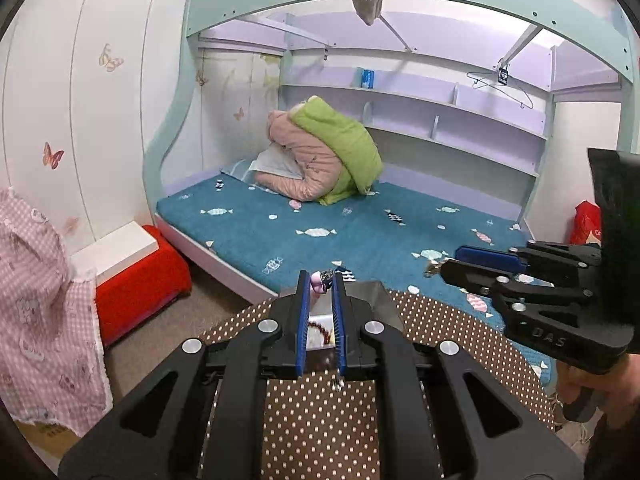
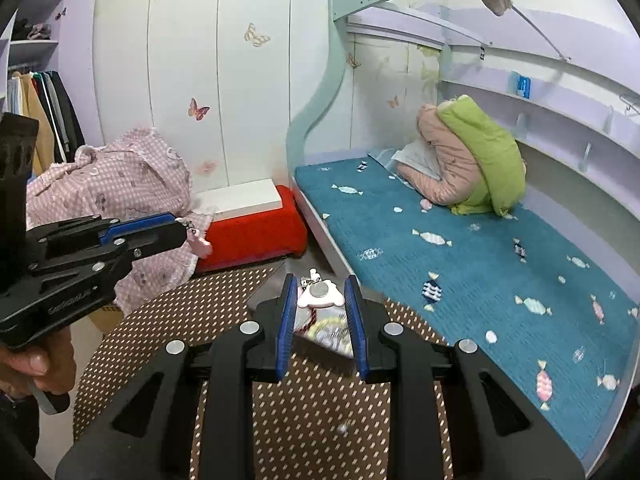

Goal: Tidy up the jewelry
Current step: 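Carry both charms into the grey box and open both tools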

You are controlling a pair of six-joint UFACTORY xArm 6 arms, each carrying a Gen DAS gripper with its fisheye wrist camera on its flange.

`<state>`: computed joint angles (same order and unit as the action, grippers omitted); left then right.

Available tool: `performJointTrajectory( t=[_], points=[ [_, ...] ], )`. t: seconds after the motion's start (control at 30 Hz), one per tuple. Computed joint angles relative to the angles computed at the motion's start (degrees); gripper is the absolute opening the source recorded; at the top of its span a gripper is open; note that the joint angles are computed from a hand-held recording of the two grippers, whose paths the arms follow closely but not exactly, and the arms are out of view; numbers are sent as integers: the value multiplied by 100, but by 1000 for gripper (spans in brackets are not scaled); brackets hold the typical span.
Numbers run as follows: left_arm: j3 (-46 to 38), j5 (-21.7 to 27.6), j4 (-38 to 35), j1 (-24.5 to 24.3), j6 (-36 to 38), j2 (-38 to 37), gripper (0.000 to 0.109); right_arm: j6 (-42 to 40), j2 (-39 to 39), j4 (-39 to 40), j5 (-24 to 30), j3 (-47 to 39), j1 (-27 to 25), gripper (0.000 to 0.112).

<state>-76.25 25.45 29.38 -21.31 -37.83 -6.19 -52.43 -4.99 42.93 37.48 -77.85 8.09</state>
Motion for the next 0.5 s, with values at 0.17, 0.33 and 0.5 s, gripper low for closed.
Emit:
performJointTrajectory(
  t=[0.17, 0.33, 0.5],
  points=[
    [-611, 86, -375, 97, 380, 518, 11, 264, 566, -201, 234, -697, 27, 22],
    [-1267, 239, -897, 201, 867, 1101, 11, 567, 1078, -397, 556, -1289, 33, 22],
    [-1888, 452, -1426, 244, 1300, 1670, 11, 825, 1465, -604, 749, -1678, 64, 23]
  ],
)
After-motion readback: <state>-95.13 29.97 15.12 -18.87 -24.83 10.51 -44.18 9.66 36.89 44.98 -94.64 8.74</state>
